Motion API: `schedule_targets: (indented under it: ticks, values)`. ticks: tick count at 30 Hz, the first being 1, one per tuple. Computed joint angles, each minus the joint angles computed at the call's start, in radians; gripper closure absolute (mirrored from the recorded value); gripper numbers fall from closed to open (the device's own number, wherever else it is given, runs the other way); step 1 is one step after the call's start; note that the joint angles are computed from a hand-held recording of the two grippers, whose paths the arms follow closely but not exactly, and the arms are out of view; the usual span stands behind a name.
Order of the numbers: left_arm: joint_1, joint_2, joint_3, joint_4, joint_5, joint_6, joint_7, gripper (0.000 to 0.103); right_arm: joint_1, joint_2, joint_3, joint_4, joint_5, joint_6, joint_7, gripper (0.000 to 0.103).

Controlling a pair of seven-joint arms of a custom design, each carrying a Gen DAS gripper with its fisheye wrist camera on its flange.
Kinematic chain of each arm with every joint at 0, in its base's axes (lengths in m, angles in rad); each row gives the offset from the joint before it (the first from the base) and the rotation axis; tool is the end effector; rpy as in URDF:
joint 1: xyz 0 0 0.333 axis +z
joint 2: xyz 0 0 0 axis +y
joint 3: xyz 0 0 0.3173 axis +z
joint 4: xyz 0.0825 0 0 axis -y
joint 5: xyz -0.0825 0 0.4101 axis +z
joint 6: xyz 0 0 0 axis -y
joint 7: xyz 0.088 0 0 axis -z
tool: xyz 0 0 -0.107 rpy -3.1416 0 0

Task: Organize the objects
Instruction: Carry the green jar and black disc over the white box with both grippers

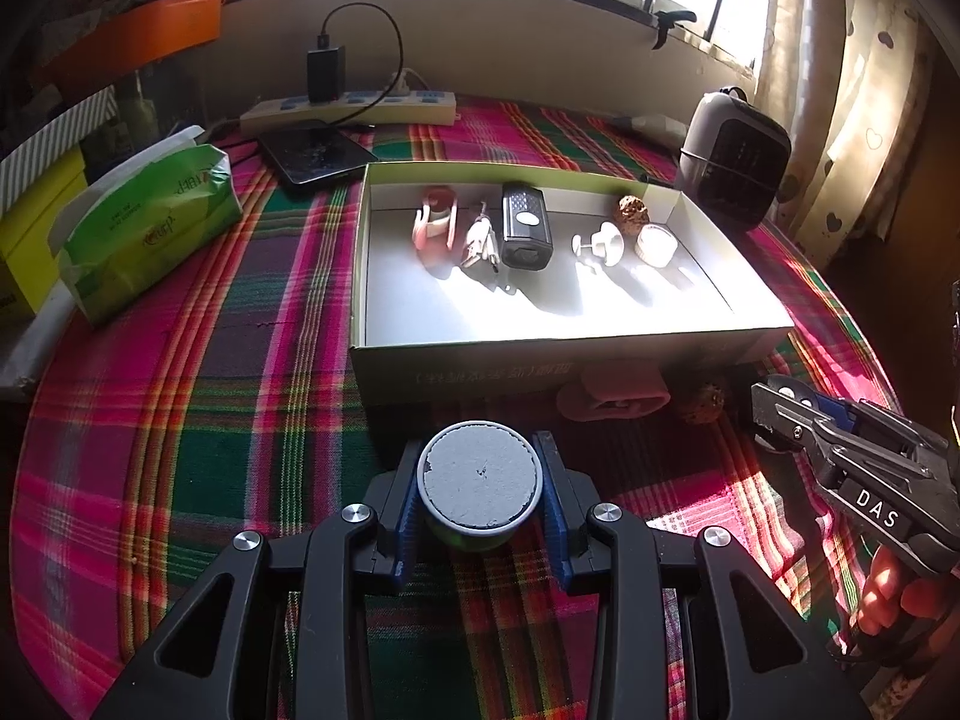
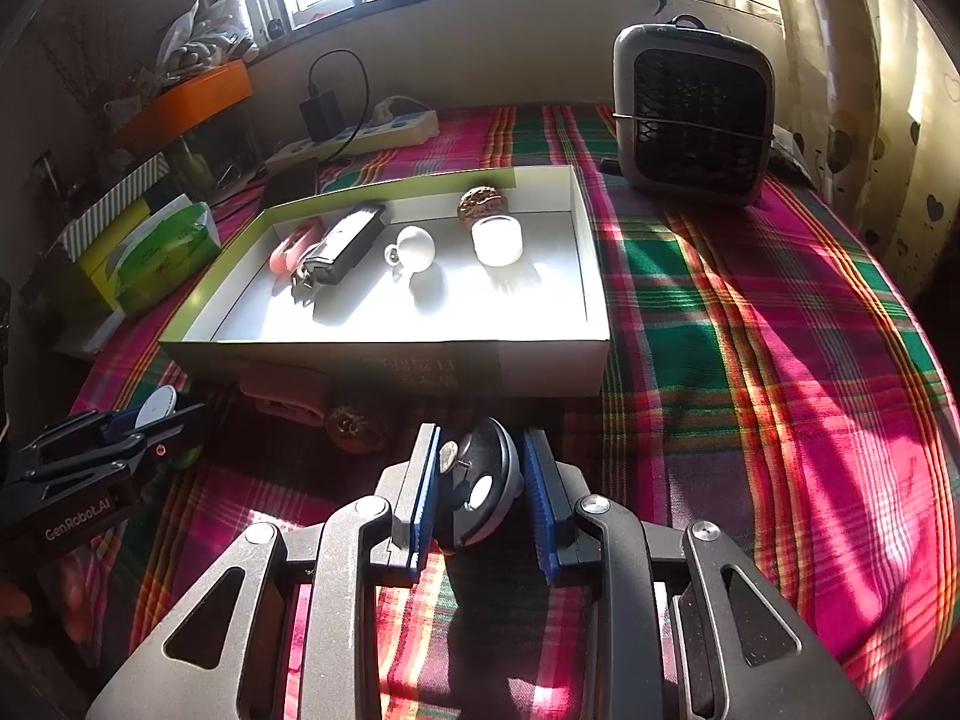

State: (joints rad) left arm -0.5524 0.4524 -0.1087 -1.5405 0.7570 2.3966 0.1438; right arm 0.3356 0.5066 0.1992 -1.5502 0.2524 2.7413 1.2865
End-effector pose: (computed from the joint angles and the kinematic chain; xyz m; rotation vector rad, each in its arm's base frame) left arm 0.5985 -0.4427 0.4291 -2.1117 1.5178 -0.7076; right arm 0.6740 0.3554 0.4285 -2.1278 1.1747 -0.2730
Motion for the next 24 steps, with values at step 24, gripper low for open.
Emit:
schedule_targets:
  ticks: [24]
  values:
    - [-0.023, -0.016, -0.004, 0.045, 0.073, -0.053, 0.010, 0.071, -0.040, -0.044, 0.057, -0.021, 0.137, 0.023, -0.143, 0.075]
